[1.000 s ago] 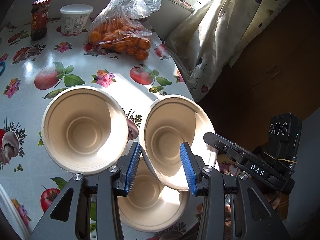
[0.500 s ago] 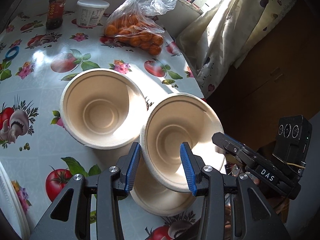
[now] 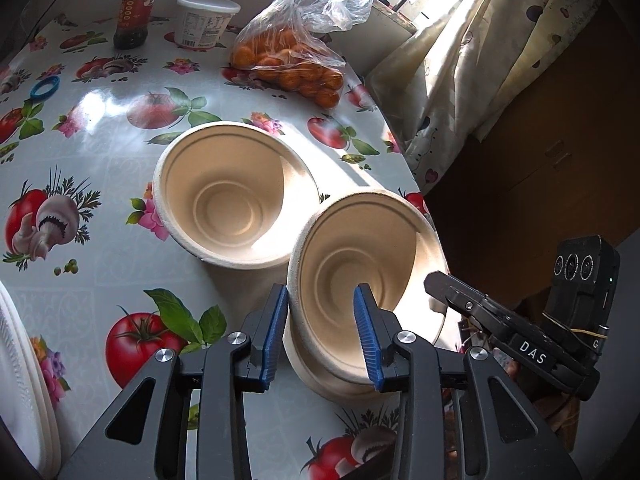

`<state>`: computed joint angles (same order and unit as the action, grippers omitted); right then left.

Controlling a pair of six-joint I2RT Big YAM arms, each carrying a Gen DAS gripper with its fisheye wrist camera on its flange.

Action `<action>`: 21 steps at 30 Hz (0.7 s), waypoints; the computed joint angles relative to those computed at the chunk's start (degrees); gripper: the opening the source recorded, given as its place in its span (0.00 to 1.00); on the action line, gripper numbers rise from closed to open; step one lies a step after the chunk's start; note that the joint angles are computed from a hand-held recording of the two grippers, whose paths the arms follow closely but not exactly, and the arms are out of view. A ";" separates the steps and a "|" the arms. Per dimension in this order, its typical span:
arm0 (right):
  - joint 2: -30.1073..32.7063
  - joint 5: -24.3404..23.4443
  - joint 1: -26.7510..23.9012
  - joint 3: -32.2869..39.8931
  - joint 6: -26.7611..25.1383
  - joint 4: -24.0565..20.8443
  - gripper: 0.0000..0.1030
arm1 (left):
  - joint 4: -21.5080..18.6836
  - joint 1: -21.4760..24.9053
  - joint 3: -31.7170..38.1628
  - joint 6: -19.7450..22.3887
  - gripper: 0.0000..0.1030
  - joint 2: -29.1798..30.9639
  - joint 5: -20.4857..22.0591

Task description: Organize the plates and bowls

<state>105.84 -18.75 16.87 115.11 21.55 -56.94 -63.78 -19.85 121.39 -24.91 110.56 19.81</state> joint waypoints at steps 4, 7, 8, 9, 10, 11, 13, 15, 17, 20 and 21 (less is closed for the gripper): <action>-0.46 0.38 0.32 -0.87 0.04 -0.39 0.18 | 0.49 -0.16 -1.56 -0.08 0.35 -0.96 -0.22; -1.00 0.54 0.37 -1.70 0.31 -0.07 0.18 | 0.71 -0.33 -2.62 -0.20 0.35 -1.63 -0.28; -1.16 0.85 0.39 -1.94 0.42 -0.03 0.18 | 1.01 -0.43 -3.02 -0.13 0.35 -1.92 -0.26; -1.30 1.05 0.44 -2.20 0.45 -0.01 0.18 | 1.09 -0.57 -3.20 0.16 0.35 -2.08 -0.52; -1.27 1.04 0.43 -2.21 0.45 -0.24 0.18 | 0.82 -0.69 -3.16 0.38 0.35 -2.06 -0.73; -1.23 1.16 0.42 -2.22 0.50 -0.43 0.18 | 0.53 -0.72 -3.02 0.39 0.35 -1.93 -0.60; -1.22 1.14 0.38 -2.41 0.42 -0.63 0.18 | 0.68 -0.73 -3.30 0.13 0.35 -2.01 -0.49; -1.19 1.24 0.41 -2.48 0.35 -0.77 0.18 | 0.62 -0.76 -3.39 0.16 0.35 -1.96 -0.52; -1.13 1.87 0.56 -2.49 0.08 -0.94 0.18 | 0.25 -0.79 -3.19 0.18 0.35 -1.71 -0.40; -1.15 2.21 0.60 -2.64 -0.19 -1.02 0.18 | -0.01 -0.85 -2.95 0.29 0.35 -1.50 -0.46; -1.13 2.20 0.58 -2.67 -0.22 -0.96 0.18 | -0.26 -0.81 -2.64 0.25 0.35 -1.27 -0.38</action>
<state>104.71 -16.55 17.45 112.44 21.33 -57.90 -64.04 -20.65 118.75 -24.66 109.29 19.43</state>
